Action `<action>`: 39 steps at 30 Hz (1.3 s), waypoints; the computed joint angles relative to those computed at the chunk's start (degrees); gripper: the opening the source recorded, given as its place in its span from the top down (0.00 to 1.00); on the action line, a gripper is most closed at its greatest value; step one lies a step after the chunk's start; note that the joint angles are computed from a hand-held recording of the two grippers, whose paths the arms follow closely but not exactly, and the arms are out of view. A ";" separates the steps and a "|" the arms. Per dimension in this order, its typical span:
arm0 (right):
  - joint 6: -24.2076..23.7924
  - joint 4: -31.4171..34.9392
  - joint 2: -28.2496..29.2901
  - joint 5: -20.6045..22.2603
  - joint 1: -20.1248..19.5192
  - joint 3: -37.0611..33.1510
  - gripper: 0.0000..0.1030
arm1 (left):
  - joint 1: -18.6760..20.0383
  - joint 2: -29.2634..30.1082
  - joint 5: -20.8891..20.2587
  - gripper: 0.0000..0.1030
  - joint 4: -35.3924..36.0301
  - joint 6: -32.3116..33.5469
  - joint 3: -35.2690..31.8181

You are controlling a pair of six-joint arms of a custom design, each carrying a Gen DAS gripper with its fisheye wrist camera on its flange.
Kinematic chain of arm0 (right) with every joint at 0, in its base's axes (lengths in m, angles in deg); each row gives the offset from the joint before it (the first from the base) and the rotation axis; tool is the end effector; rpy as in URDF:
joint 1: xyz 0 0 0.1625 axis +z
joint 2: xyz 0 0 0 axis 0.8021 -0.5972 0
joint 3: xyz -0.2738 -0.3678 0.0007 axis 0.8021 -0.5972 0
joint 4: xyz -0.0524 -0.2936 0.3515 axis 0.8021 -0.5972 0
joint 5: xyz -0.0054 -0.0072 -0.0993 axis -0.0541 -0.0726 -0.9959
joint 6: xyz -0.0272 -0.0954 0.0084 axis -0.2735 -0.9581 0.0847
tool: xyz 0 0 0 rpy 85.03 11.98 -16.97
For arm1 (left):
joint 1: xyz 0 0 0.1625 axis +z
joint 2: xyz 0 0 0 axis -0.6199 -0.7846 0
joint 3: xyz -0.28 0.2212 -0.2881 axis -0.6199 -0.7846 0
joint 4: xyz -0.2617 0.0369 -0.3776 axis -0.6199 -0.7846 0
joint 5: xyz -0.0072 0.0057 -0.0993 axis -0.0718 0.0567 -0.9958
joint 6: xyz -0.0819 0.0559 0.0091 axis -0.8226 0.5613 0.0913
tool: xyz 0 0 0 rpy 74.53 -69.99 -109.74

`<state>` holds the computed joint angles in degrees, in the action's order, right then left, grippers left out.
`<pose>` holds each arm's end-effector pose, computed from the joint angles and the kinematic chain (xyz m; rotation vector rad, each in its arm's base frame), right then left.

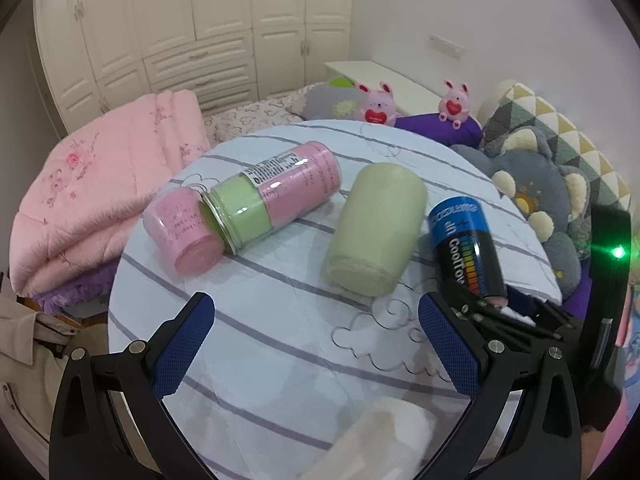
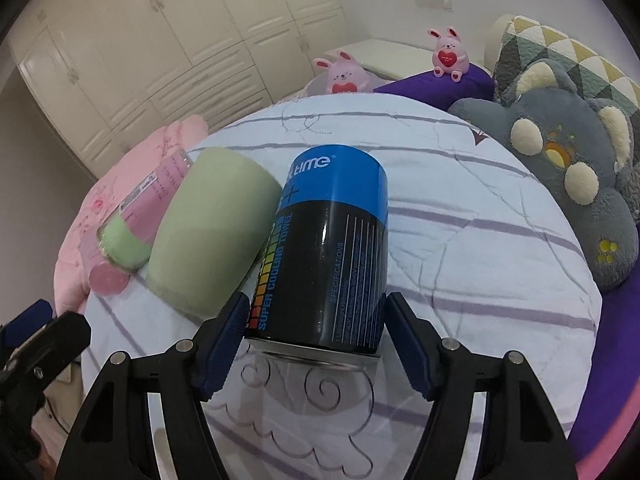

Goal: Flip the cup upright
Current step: 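Close the left tool around the blue-and-black cup and lift it, then rotate the held cup in the left tool until its open rim faces up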

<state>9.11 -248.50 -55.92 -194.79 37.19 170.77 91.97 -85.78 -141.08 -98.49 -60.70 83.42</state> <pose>0.0809 -0.5892 0.1746 -0.3052 -2.3311 1.0528 -0.2470 -0.6570 0.0786 0.9089 2.3948 -0.5337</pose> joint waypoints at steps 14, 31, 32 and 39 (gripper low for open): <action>0.44 -2.43 -3.16 1.98 1.51 9.23 0.31 | -4.09 -3.62 -0.88 0.00 4.58 -5.01 5.58; -4.91 -7.12 -10.79 12.43 -2.78 16.86 0.18 | -7.78 -1.68 -2.14 0.00 10.10 -12.58 5.06; -5.25 -7.90 -11.21 12.24 -3.07 17.33 0.18 | -7.94 -1.28 -2.21 0.00 10.24 -12.72 4.89; -8.69 -11.68 -12.43 7.91 -4.90 18.02 0.18 | -9.11 2.89 -2.10 0.00 13.19 -14.26 2.07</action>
